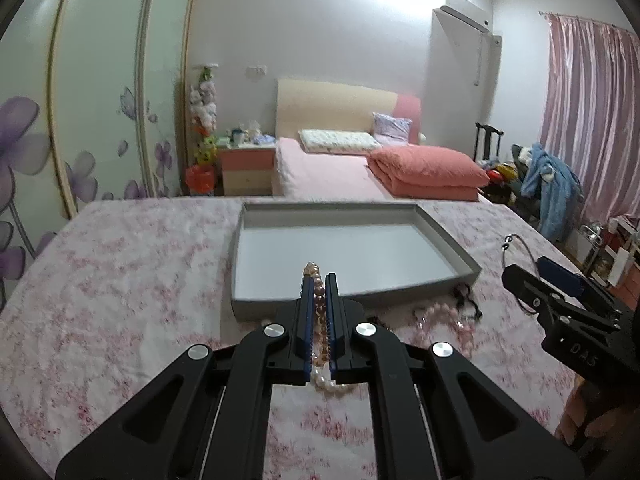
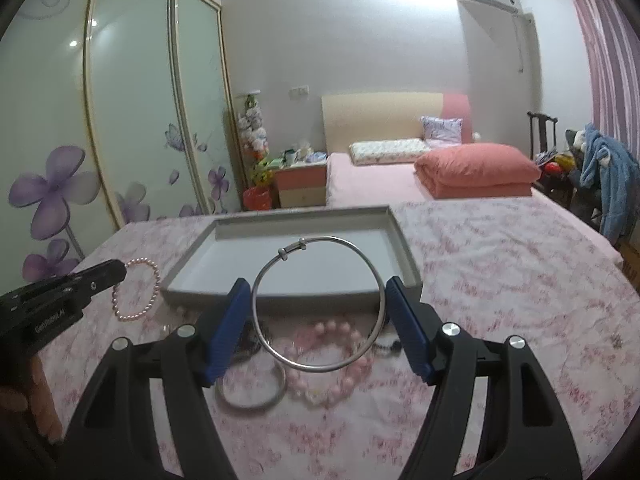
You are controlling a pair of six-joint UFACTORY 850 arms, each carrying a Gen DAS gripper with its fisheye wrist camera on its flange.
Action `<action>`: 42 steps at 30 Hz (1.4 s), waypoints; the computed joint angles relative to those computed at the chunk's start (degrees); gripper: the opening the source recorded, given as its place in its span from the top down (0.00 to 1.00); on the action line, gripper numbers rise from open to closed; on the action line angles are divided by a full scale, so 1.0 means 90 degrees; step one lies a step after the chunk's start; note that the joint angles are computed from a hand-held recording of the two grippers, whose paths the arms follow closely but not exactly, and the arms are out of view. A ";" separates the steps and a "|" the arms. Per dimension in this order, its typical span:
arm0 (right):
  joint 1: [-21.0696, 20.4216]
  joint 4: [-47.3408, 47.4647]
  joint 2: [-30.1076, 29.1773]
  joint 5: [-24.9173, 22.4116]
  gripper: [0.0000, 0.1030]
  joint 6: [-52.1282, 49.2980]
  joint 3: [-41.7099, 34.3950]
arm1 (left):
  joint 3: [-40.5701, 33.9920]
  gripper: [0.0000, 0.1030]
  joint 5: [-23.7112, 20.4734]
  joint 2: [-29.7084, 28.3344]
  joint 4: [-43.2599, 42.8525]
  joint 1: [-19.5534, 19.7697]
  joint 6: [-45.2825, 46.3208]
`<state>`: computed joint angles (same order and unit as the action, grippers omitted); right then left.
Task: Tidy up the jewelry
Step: 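Carry silver bangle with right tool while left tool carries pearl bracelet over tray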
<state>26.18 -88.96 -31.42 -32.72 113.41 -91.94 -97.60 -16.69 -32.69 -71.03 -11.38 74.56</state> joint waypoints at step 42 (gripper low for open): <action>-0.0966 0.5741 -0.3881 -0.0638 0.34 -0.6172 -0.6106 | -0.6360 0.94 -0.1900 -0.4036 0.5801 -0.0349 -0.6169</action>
<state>17.48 -37.29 -66.35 -38.46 57.86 -146.89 -154.84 -33.78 -69.01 -18.82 -14.52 19.05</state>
